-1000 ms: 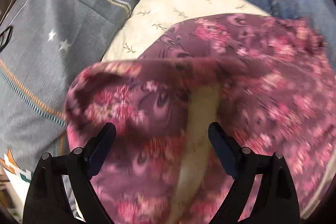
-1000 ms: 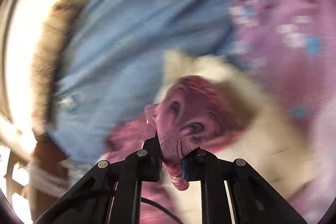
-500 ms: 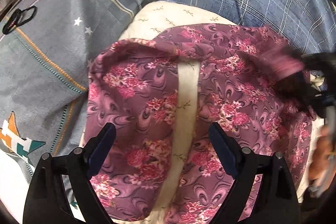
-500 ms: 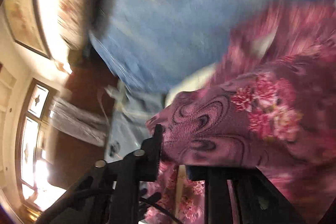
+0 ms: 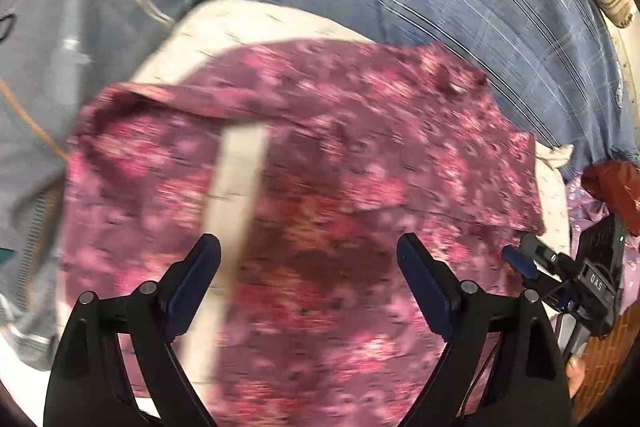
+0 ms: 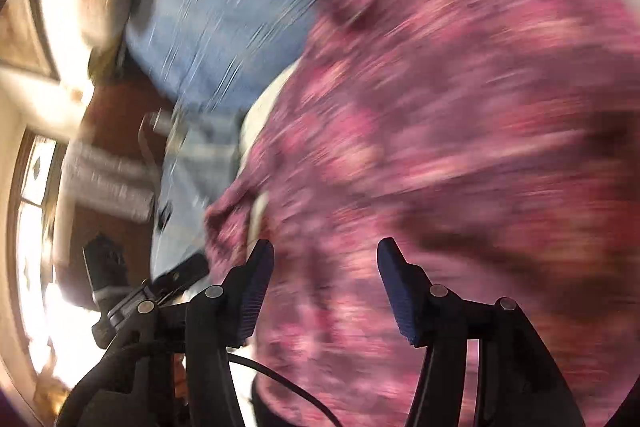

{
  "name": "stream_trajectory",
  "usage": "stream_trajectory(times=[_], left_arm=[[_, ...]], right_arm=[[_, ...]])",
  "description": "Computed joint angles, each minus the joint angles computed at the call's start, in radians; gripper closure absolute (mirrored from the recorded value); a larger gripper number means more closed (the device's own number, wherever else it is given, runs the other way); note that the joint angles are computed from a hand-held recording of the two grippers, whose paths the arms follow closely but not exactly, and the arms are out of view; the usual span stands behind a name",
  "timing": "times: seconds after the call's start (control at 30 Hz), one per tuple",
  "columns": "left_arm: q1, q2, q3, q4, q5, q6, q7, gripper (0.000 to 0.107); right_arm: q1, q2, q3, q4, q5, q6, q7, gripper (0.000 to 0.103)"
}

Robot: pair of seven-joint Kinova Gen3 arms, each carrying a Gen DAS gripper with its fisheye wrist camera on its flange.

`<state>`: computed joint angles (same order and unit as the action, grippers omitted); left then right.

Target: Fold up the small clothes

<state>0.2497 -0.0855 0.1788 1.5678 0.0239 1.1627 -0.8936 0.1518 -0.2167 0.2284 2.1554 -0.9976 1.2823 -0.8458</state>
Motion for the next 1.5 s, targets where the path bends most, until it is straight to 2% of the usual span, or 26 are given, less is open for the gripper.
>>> stream_trajectory(times=[0.1,0.17,0.23,0.3,0.37,0.4,0.43,0.47,0.53,0.57,0.67,0.73,0.77,0.8,0.83,0.87,0.93,1.03,1.13,1.2,1.3,1.43,1.5], left_arm=[[0.012,0.052,0.001,-0.01,0.071,-0.039,0.005,0.017],[0.021,0.097,0.001,-0.026,0.109,-0.06,0.02,0.017],[0.052,0.135,-0.012,-0.048,0.107,-0.069,0.046,0.017],[0.132,0.179,-0.07,-0.079,0.095,-0.072,0.07,0.017],[0.224,0.227,-0.125,-0.123,0.026,-0.06,0.129,0.018],[0.271,0.252,-0.16,-0.157,-0.015,-0.039,0.144,0.022],[0.317,0.28,-0.202,-0.202,-0.055,-0.002,0.146,0.032],[0.363,0.31,-0.249,-0.249,-0.096,0.034,0.143,0.035],[0.403,0.355,-0.286,-0.315,-0.173,0.089,0.179,0.036],[0.396,0.376,-0.277,-0.339,-0.192,0.121,0.185,0.036],[0.279,0.39,-0.167,-0.329,-0.164,0.134,0.172,0.036],[0.197,0.355,-0.079,-0.279,-0.155,0.11,0.168,0.036],[0.17,0.325,-0.055,-0.248,-0.146,0.092,0.16,0.036],[0.156,0.289,-0.05,-0.217,-0.13,0.074,0.14,0.036],[0.151,0.252,-0.048,-0.193,-0.125,0.067,0.124,0.036],[0.148,0.216,-0.043,-0.174,-0.128,0.073,0.109,0.036],[0.145,0.128,-0.027,-0.122,-0.146,0.084,0.083,0.035],[0.123,0.007,0.009,-0.041,-0.144,0.134,0.02,0.032],[0.111,-0.121,-0.012,0.058,-0.061,0.156,-0.05,0.032],[0.087,-0.206,-0.023,0.13,-0.01,0.165,-0.072,0.031],[0.042,-0.251,-0.014,0.211,0.058,0.158,-0.057,0.031],[0.03,-0.297,-0.042,0.334,0.196,0.136,-0.114,0.031],[0.021,-0.284,-0.031,0.368,0.242,0.135,-0.13,0.031]], right_arm=[[0.135,0.057,0.114,0.029,-0.034,0.07,0.083,0.046],[0.227,0.134,0.153,0.041,-0.088,0.12,0.131,0.046],[0.31,0.194,0.126,0.057,-0.146,0.133,0.157,0.046],[0.365,0.227,0.089,0.075,-0.186,0.14,0.167,0.046],[0.362,0.268,0.117,0.085,-0.218,0.142,0.184,0.047],[0.339,0.282,0.144,0.094,-0.244,0.141,0.198,0.057],[0.296,0.287,0.185,0.1,-0.272,0.146,0.219,0.087],[0.25,0.274,0.215,0.097,-0.291,0.149,0.232,0.096],[0.188,0.196,0.252,0.059,-0.3,0.114,0.228,0.096],[0.173,0.153,0.243,0.038,-0.283,0.078,0.203,0.096],[0.199,0.127,0.122,-0.019,-0.167,-0.043,0.109,0.094],[0.231,0.18,0.047,-0.023,-0.086,-0.075,0.088,0.092],[0.239,0.193,0.036,-0.017,-0.049,-0.066,0.073,0.092],[0.246,0.187,0.044,-0.006,-0.029,-0.042,0.068,0.092],[0.255,0.18,0.071,0.0,-0.025,-0.002,0.079,0.087],[0.252,0.155,0.115,0.006,-0.014,0.039,0.103,0.081],[0.298,0.076,0.178,0.012,0.054,0.12,0.163,0.047],[0.437,-0.02,0.189,0.028,0.176,0.194,0.268,0.045],[0.573,-0.082,0.198,0.043,0.298,0.261,0.366,0.045],[0.64,-0.084,0.223,0.05,0.371,0.301,0.419,0.045],[0.621,-0.095,0.301,0.069,0.43,0.333,0.442,0.045],[0.575,-0.026,0.458,0.088,0.51,0.372,0.583,0.045],[0.587,-0.051,0.464,0.106,0.522,0.375,0.617,0.045]])
